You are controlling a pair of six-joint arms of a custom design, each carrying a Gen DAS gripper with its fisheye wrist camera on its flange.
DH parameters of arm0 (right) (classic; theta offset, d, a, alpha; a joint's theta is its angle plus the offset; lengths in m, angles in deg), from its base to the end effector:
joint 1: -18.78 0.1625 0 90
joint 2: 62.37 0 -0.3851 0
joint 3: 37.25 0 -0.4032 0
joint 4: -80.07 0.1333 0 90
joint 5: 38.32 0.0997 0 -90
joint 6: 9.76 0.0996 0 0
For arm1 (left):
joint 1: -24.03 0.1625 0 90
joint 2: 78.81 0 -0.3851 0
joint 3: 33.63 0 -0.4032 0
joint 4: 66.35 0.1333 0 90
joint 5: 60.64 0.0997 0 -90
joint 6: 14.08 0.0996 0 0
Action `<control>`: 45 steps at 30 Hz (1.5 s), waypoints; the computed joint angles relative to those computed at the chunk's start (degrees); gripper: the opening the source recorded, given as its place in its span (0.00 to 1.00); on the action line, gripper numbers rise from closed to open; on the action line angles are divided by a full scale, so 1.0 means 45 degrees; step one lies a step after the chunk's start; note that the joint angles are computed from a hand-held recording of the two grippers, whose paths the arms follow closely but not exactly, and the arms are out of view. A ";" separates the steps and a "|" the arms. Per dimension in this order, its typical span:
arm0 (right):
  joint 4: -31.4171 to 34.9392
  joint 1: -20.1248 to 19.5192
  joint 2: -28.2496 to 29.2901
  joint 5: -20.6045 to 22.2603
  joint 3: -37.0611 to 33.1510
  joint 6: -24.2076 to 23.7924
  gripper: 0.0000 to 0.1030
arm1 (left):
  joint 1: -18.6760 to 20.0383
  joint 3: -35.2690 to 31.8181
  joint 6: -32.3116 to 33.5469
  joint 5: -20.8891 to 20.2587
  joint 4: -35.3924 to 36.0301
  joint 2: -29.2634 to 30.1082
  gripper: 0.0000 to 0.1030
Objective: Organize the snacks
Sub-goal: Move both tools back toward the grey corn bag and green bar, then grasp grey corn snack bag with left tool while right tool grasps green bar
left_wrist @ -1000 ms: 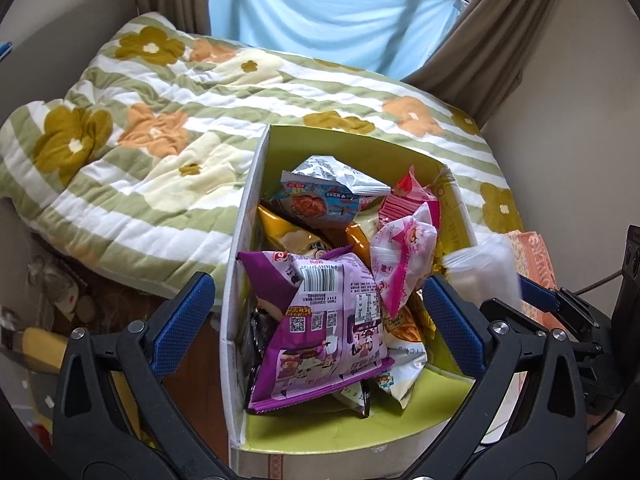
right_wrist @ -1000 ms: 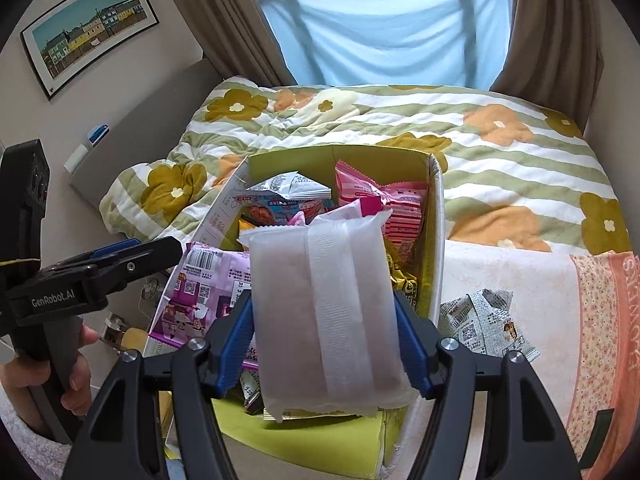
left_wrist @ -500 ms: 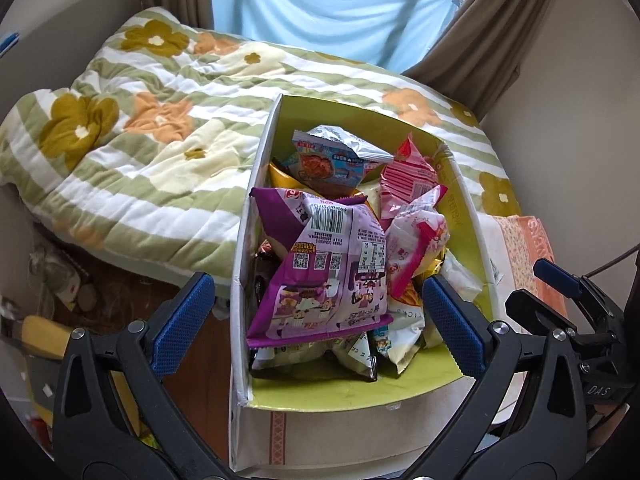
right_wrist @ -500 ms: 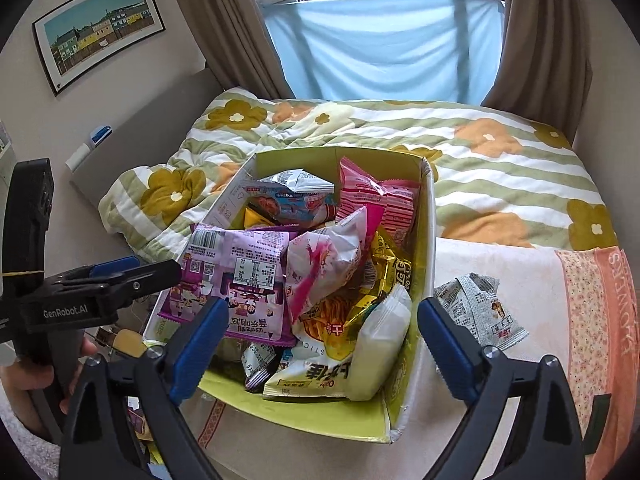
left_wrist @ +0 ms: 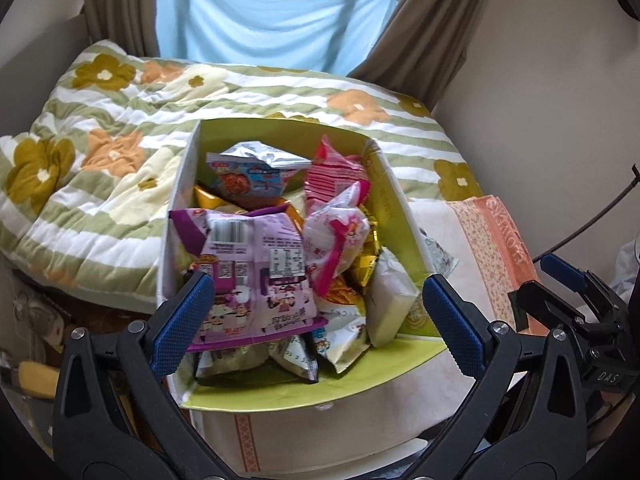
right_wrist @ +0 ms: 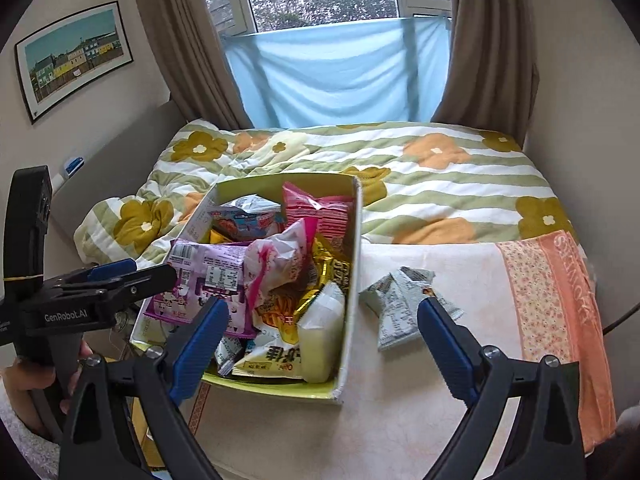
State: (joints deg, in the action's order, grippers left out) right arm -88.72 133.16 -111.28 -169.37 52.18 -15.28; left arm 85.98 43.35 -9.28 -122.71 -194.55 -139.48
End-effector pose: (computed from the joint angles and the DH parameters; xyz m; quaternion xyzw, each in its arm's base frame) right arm 0.3444 -0.5954 0.1936 0.1172 -0.8845 0.3571 0.2765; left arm -0.1708 -0.7032 0.3405 0.2255 0.9269 -0.2282 0.1950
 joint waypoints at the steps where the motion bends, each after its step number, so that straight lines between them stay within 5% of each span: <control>1: -0.0179 -0.0034 -0.0238 -0.0167 0.0247 0.0001 0.91 | -0.0113 0.0014 0.0022 -0.0074 0.0010 0.0080 1.00; 11: -0.0424 -0.1318 -0.3391 -0.0654 0.2920 0.0014 0.91 | -0.1586 -0.0077 -0.0460 -0.0356 -0.0018 0.1794 1.00; 22: 0.1022 -0.3529 -0.5765 0.0831 0.4413 -0.1181 0.92 | -0.2542 -0.1620 -0.2713 0.1460 0.0184 0.5153 1.00; 29: 0.2602 -0.4684 -0.6156 0.2227 0.4416 -0.1769 0.92 | -0.2505 -0.4092 -0.4660 0.3785 0.2124 0.7501 1.00; 33: 0.3244 -0.5154 -0.6104 0.2636 0.4263 -0.1909 0.92 | -0.2273 -0.6298 -0.6683 0.4785 0.4507 0.8958 1.00; 40: 0.3392 -0.5562 -0.5857 0.2868 0.4229 -0.1669 0.92 | -0.1795 -0.7491 -0.8283 0.5330 0.6313 0.9777 1.00; 45: 0.2705 -0.5612 -0.5540 0.2199 0.4463 -0.1696 0.92 | -0.1649 -0.7865 -0.8019 0.5888 0.6990 1.0304 1.00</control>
